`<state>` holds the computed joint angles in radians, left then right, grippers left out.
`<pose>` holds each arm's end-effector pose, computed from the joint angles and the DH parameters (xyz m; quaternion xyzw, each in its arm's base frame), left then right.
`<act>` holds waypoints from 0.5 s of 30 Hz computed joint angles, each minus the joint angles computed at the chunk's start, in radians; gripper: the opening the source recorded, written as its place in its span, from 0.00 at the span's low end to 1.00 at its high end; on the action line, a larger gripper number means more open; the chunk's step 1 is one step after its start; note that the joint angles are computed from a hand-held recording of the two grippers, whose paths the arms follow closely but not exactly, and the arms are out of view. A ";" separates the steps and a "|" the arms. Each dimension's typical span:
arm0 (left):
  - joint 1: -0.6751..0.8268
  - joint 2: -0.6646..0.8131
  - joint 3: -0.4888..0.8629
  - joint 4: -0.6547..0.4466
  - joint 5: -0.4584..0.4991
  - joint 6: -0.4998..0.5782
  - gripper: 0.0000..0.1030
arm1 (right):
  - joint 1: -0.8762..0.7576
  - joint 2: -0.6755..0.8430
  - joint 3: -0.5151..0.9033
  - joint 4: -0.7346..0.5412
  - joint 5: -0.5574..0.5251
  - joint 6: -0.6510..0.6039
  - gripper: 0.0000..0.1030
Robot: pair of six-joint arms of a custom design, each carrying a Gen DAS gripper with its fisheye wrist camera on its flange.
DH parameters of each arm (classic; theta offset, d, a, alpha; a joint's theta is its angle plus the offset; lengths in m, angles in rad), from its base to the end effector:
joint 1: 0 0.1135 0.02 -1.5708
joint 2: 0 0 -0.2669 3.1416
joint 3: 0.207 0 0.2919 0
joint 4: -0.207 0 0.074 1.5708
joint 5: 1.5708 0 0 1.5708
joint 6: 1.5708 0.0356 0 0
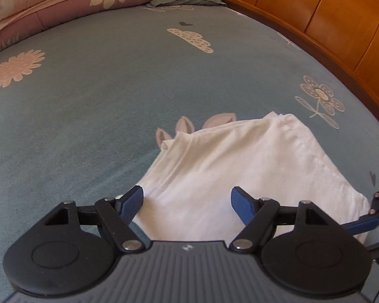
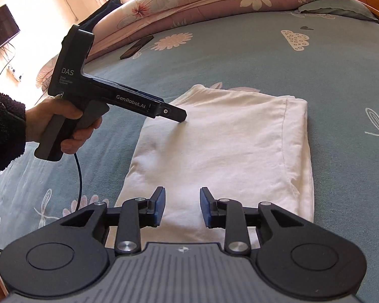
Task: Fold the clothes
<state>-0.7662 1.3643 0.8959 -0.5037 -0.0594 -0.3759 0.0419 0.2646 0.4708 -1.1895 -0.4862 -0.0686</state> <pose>0.2241 -0.2127 0.2088 0.1766 0.9387 -0.1355 0.2633 0.0874 0.0203 0.2127 -0.1209 0.9238 0.2266 0.2841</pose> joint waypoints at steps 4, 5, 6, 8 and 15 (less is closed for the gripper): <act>0.028 -0.053 -0.003 0.019 0.000 -0.054 0.73 | -0.242 0.032 0.031 -0.075 -0.098 -0.167 0.34; 0.021 -0.071 0.001 0.029 0.015 -0.053 0.73 | -0.304 0.051 0.038 -0.086 -0.131 -0.209 0.35; 0.015 -0.085 0.006 0.051 0.059 -0.046 0.74 | -0.350 0.070 0.042 -0.091 -0.154 -0.237 0.37; -0.006 -0.046 0.045 0.079 0.150 -0.016 0.77 | -0.375 0.090 0.038 -0.074 -0.154 -0.236 0.39; -0.048 0.184 0.162 0.087 -0.001 -0.041 0.74 | -0.409 0.111 0.029 -0.054 -0.121 -0.239 0.39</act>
